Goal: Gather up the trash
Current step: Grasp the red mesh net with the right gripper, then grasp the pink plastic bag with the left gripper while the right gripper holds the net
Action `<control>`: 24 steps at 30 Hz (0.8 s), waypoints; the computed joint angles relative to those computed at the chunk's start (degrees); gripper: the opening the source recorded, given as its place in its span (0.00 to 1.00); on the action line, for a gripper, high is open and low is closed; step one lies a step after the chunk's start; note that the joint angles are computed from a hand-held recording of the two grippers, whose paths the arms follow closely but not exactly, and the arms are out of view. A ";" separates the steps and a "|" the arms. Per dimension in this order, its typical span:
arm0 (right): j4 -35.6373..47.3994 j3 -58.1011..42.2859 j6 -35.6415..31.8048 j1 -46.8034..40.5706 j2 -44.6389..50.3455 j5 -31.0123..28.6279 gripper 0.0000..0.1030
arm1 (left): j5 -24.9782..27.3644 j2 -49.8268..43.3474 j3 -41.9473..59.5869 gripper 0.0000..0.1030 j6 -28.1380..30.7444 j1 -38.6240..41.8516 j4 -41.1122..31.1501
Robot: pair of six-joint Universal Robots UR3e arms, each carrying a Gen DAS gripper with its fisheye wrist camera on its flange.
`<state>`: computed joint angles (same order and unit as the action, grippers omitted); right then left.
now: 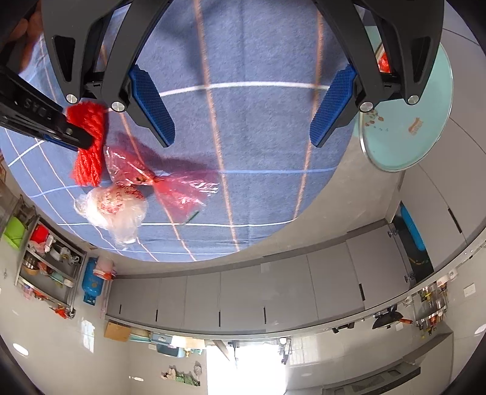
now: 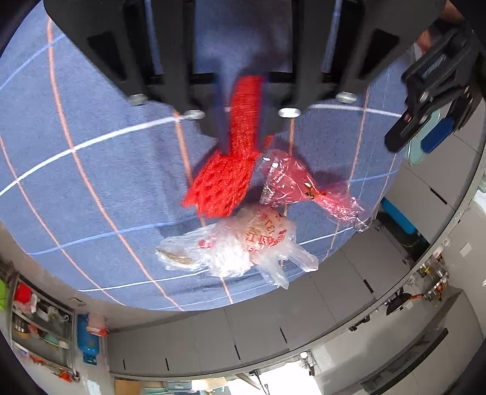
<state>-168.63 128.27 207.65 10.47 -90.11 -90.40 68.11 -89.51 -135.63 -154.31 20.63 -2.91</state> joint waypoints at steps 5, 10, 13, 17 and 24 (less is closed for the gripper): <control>3.34 2.23 -1.99 -1.72 -6.49 -3.24 0.13 | 1.98 -3.01 4.04 0.86 -3.53 -5.40 -0.28; 2.61 5.02 -2.76 -3.68 -10.80 -5.50 0.13 | 4.77 -7.28 8.64 0.82 -7.49 -11.91 0.14; 1.66 6.64 -3.77 -4.56 -12.00 -7.05 0.13 | 6.12 -10.85 12.52 0.76 -9.88 -15.69 -1.56; 1.72 9.81 -5.22 -8.79 -15.13 -3.51 0.13 | 8.22 -15.93 17.98 0.75 -14.14 -20.36 -3.93; 0.42 11.13 -5.63 -11.10 -15.10 -0.20 0.13 | 10.75 -21.02 22.84 0.55 -17.51 -24.14 -5.93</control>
<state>-168.21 139.40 202.03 -0.62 -105.22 -90.60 78.85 -110.53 -112.79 -171.82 -3.51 -8.84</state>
